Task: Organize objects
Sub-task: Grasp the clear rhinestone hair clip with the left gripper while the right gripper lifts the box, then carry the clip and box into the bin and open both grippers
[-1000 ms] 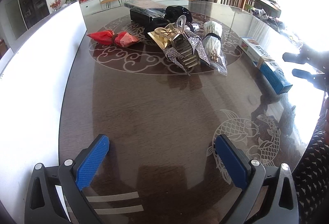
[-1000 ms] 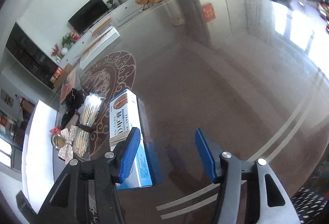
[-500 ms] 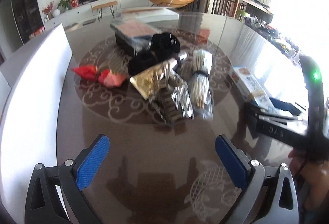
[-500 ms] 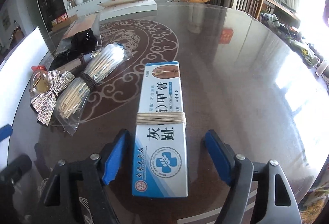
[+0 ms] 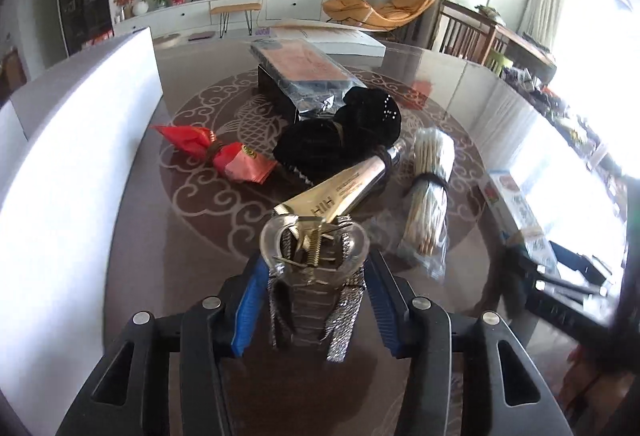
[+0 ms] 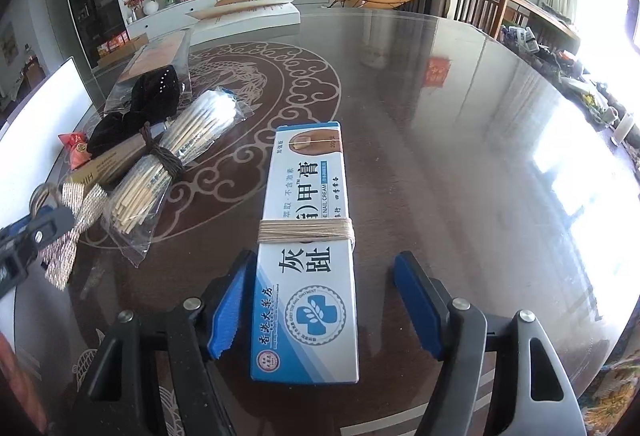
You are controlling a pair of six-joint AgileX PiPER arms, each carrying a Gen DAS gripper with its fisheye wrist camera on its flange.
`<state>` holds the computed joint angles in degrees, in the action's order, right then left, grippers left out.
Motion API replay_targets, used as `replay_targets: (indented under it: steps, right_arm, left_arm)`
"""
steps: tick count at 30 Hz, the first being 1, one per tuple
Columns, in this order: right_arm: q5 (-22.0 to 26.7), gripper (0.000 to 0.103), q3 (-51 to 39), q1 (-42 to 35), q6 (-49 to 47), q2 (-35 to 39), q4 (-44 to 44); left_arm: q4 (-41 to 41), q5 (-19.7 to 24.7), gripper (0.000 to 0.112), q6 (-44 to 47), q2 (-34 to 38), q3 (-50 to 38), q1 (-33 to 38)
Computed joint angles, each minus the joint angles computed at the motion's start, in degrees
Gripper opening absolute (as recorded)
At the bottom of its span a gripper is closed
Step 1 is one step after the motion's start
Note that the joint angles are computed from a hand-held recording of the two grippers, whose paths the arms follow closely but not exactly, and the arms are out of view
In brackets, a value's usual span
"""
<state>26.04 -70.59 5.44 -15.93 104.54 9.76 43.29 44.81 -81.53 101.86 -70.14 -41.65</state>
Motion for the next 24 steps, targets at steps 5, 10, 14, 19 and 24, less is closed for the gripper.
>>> replay_targets:
  steps: [5, 10, 14, 19, 24]
  right_arm:
    - [0.3, 0.075, -0.3, 0.1, 0.2, 0.1, -0.2]
    - [4.4, 0.075, -3.1, 0.1, 0.3, 1.1, -1.0]
    - [11.9, 0.042, -8.5, -1.3, -6.4, 2.8, 2.2]
    - [30.1, 0.042, -14.3, -13.1, -16.9, 6.3, 25.2]
    - [41.1, 0.042, -13.4, -18.3, -18.4, 5.9, 36.8]
  left_arm:
    - [0.9, 3.1, 0.093, 2.0, 0.4, 1.4, -0.3]
    - [-2.3, -1.3, 0.091, 6.7, 2.4, 0.5, 3.1]
    - [0.9, -2.9, 0.055, 1.6, 0.6, 2.7, 2.5]
    - [3.4, -4.6, 0.055, -5.9, -7.5, 8.4, -1.2]
    - [5.6, -1.4, 0.055, -8.5, -16.6, 10.4, -6.4]
